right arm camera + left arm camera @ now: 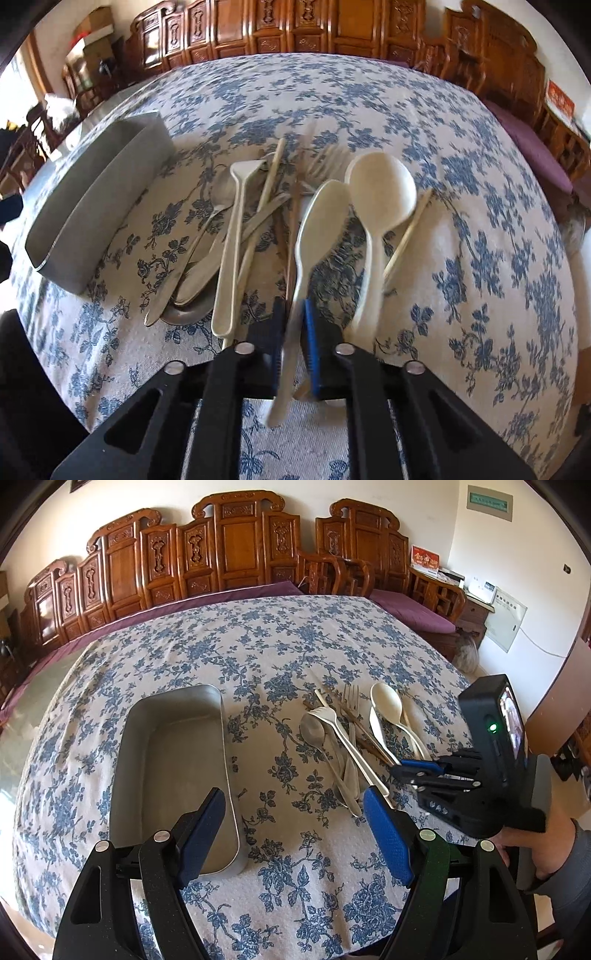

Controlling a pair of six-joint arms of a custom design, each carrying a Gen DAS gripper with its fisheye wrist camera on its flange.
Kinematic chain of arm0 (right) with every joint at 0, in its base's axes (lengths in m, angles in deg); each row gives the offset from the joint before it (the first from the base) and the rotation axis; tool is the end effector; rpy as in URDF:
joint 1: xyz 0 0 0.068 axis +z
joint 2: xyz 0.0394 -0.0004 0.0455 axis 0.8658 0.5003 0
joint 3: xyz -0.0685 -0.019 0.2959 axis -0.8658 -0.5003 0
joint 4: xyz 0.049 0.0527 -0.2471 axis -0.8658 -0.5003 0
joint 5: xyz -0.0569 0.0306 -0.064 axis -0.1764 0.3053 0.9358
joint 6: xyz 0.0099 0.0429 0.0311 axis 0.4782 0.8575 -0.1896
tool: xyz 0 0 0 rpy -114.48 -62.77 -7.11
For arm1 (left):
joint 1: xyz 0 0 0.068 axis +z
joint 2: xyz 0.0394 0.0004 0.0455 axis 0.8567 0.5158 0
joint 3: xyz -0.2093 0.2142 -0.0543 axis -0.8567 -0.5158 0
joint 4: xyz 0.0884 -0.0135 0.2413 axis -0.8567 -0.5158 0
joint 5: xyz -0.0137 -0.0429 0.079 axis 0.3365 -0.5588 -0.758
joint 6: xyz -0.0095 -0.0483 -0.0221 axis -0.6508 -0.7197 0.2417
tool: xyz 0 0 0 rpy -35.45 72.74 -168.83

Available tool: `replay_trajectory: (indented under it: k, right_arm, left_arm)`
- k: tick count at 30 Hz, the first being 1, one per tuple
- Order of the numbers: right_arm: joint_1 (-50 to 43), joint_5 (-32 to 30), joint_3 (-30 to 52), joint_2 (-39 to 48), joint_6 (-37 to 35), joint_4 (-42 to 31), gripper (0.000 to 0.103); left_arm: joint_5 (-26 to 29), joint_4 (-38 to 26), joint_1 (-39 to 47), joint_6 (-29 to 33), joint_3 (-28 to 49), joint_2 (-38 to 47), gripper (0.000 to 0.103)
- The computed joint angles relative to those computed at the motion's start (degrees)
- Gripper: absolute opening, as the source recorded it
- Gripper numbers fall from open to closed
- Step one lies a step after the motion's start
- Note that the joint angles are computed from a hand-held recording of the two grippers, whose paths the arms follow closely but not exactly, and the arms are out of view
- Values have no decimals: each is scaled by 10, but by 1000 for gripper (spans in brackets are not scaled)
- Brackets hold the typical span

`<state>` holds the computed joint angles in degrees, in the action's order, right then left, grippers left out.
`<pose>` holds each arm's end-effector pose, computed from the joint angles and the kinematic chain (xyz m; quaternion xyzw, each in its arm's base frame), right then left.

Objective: Organize utensils
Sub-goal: 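Lift the white spoon with the right tool while the left tool approaches the utensils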

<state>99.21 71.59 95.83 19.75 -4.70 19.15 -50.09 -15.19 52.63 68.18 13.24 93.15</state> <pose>0.3041 0.2370 0.2204 0.0173 0.9675 0.0451 0.2484 0.2892 -0.0431 0.3058 0.2558 0.9060 -0.1151 0.3171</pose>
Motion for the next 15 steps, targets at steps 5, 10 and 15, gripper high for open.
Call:
replay_trajectory:
  k: [5, 10, 15]
  right_arm:
    - [6, 5, -23, -36, 7, 17, 6]
    - [5, 6, -34, -56, 1, 23, 6]
    - [-5, 6, -54, -93, 4, 34, 6]
  left_arm:
    - [-5, 2, -6, -1, 0, 4, 74]
    - [-18, 5, -25, -8, 3, 7, 74]
    - [-37, 11, -54, -20, 13, 21, 74]
